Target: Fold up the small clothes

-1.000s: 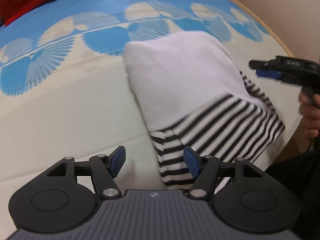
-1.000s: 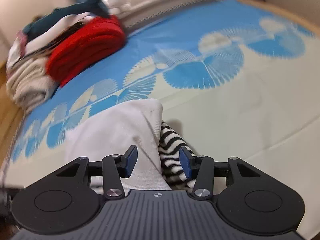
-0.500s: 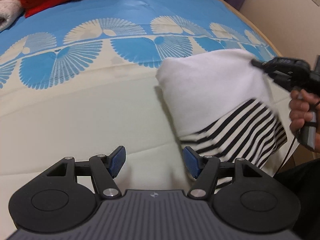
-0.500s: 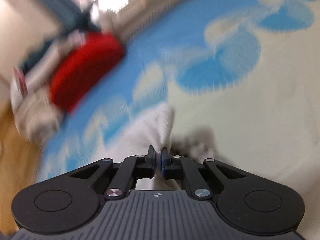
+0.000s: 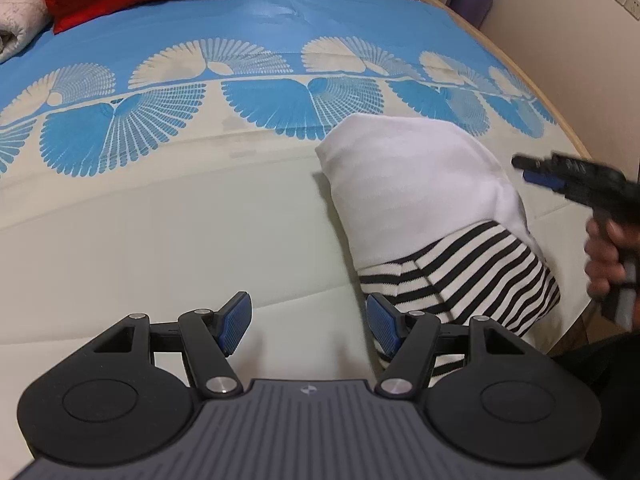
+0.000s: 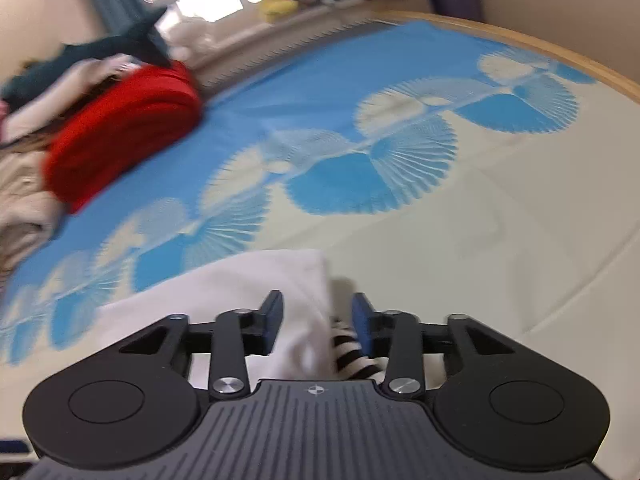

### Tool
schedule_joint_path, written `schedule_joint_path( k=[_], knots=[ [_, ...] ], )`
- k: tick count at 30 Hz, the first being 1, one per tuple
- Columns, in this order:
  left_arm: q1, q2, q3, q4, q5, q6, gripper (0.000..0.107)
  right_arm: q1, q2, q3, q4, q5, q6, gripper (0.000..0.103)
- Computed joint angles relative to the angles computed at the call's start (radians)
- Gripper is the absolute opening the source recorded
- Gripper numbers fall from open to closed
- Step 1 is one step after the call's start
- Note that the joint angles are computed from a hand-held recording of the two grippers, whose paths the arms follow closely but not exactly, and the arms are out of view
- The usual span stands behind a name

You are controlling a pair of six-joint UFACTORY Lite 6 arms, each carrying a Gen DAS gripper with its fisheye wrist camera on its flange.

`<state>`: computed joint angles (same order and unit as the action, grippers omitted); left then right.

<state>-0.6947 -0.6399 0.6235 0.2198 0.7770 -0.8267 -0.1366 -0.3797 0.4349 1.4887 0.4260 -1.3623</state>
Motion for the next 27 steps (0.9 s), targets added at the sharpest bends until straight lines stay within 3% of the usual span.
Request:
schedule_joint_path(
  k=[2, 5, 7, 8, 9, 10, 14, 17, 20, 23, 25, 27],
  knots=[
    [-0.017, 0.016, 0.012, 0.013, -0.007, -0.031, 0.069, -0.078, -0.006, 0.005, -0.154, 0.142, 0.057, 0.045],
    [-0.041, 0.056, 0.034, 0.033, -0.022, -0.072, 0.069, -0.094, 0.081, 0.038, -0.345, 0.170, 0.177, 0.048],
    [-0.056, 0.083, 0.045, 0.043, -0.034, -0.095, 0.069, -0.119, 0.122, 0.052, -0.372, 0.192, 0.185, 0.048],
    [-0.062, 0.097, 0.050, 0.047, -0.039, -0.106, 0.069, -0.141, 0.137, 0.059, -0.362, 0.220, 0.164, 0.037],
    [-0.071, 0.110, 0.055, 0.052, -0.044, -0.118, 0.069, -0.174, 0.154, 0.069, -0.339, 0.271, 0.123, 0.005],
    [-0.078, 0.120, 0.058, 0.057, -0.050, -0.128, 0.069, -0.203, 0.163, 0.075, -0.324, 0.319, 0.092, 0.003],
    [-0.098, 0.126, 0.062, 0.079, -0.139, -0.169, 0.069, -0.362, 0.131, 0.058, -0.243, 0.433, 0.021, 0.002],
    [-0.112, 0.162, 0.074, 0.047, -0.225, -0.153, 0.069, -0.313, 0.147, 0.069, -0.316, 0.302, 0.074, 0.002],
    [-0.155, 0.246, 0.112, 0.031, -0.259, -0.132, 0.067, -0.229, 0.136, 0.052, -0.381, 0.237, 0.093, 0.005],
    [-0.195, 0.326, 0.142, -0.006, -0.288, -0.061, 0.029, -0.231, 0.023, 0.007, -0.338, 0.217, 0.044, 0.007],
    [-0.203, 0.361, 0.145, -0.047, -0.307, -0.006, 0.023, -0.303, -0.022, 0.002, -0.286, 0.302, -0.033, 0.016],
    [-0.205, 0.390, 0.145, -0.093, -0.324, 0.054, 0.022, -0.405, 0.021, 0.037, -0.276, 0.495, -0.099, 0.022]
  ],
)
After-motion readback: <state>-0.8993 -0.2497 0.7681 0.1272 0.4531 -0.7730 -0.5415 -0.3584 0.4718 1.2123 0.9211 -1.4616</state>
